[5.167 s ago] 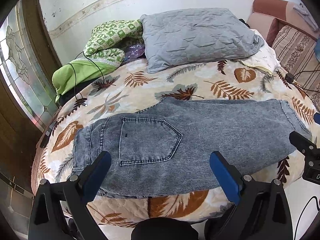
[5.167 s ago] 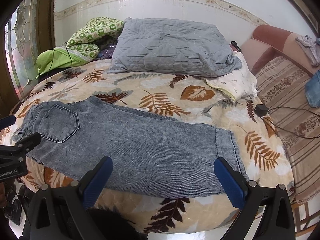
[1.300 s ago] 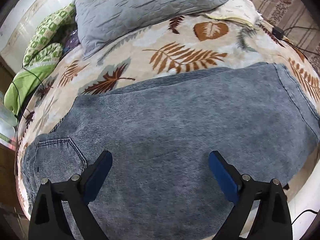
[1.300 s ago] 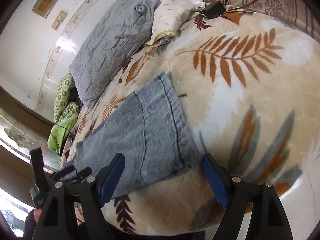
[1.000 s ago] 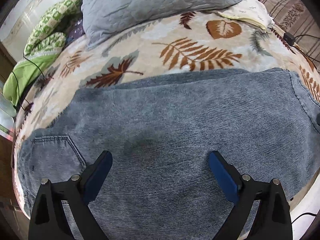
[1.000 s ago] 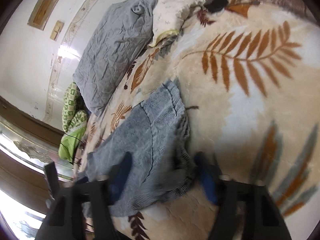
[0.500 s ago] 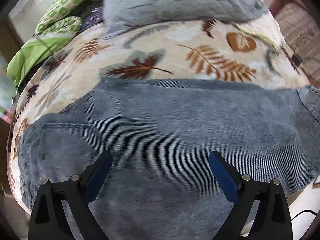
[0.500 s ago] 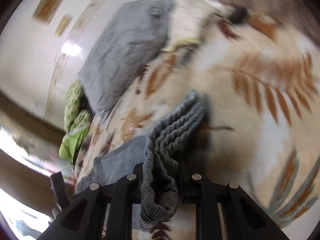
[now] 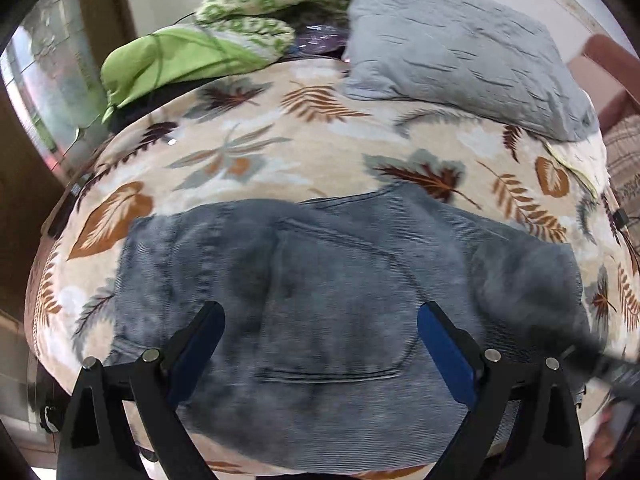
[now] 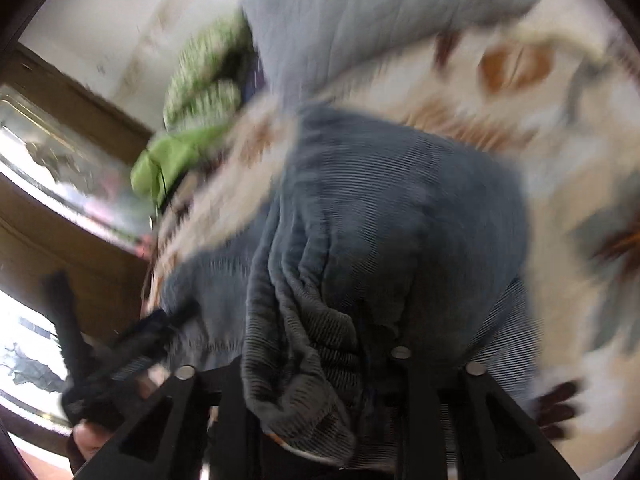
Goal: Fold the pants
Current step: 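Lift the hem with the right gripper and fold the leg over the other leg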
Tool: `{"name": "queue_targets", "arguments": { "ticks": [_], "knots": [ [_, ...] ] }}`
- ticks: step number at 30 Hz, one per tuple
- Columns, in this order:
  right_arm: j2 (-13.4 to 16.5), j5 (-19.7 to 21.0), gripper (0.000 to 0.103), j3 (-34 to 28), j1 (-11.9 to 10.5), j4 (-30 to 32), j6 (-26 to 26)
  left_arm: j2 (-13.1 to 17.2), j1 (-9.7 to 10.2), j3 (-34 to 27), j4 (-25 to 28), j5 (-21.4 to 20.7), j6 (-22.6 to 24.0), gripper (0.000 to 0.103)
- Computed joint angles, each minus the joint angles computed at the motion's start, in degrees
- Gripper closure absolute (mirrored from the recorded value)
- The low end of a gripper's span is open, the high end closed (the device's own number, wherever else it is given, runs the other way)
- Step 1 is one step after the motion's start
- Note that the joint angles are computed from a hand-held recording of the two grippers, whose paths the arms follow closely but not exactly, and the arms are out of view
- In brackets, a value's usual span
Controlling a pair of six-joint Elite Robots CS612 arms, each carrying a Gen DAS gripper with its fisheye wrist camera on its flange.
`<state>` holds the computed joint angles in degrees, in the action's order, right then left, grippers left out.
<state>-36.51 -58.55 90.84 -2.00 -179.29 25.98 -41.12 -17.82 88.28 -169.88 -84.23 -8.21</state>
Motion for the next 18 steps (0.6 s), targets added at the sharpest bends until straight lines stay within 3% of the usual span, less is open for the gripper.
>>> {"name": "queue_targets", "arguments": {
  "ticks": [1, 4, 6, 8, 11, 14, 16, 18],
  "knots": [
    [0.8, 1.2, 0.046, -1.0, 0.4, 2.3, -0.5, 0.0, 0.26, 0.1, 0.1, -0.1, 0.1, 0.006],
    [1.1, 0.8, 0.040, -1.0, 1.2, 0.5, -1.7, 0.2, 0.71, 0.2, 0.5, -0.6, 0.2, 0.006],
    [0.8, 5.6, 0.040, 0.0, 0.5, -1.3, -2.6, 0.2, 0.79, 0.4, 0.4, -1.2, 0.2, 0.006],
    [0.0, 7.3, 0.039, 2.0, -0.3, -5.5, -3.4, 0.0, 0.62, 0.8, -0.3, -2.0, 0.5, 0.006],
    [-1.7, 1.6, 0.039, 5.7, -1.0, -12.0, -1.6, -0.1, -0.35, 0.9, -1.1, -2.7, 2.2, 0.006],
    [-2.9, -6.8, 0.039, 7.9, -1.1, -11.1, -2.9, 0.4, -1.61, 0.2, -2.1, -3.2, 4.2, 0.006],
    [-2.5, -8.4, 0.040, 8.4, -1.5, -9.7, -3.9, 1.2, -2.65, -1.3, -1.5, -3.6, 5.4, 0.006],
    [-1.6, -7.4, 0.040, 8.5, -2.0, -9.3, -4.2, 2.1, -3.47, -2.7, -1.3, -3.9, 6.0, 0.006]
  ]
}}
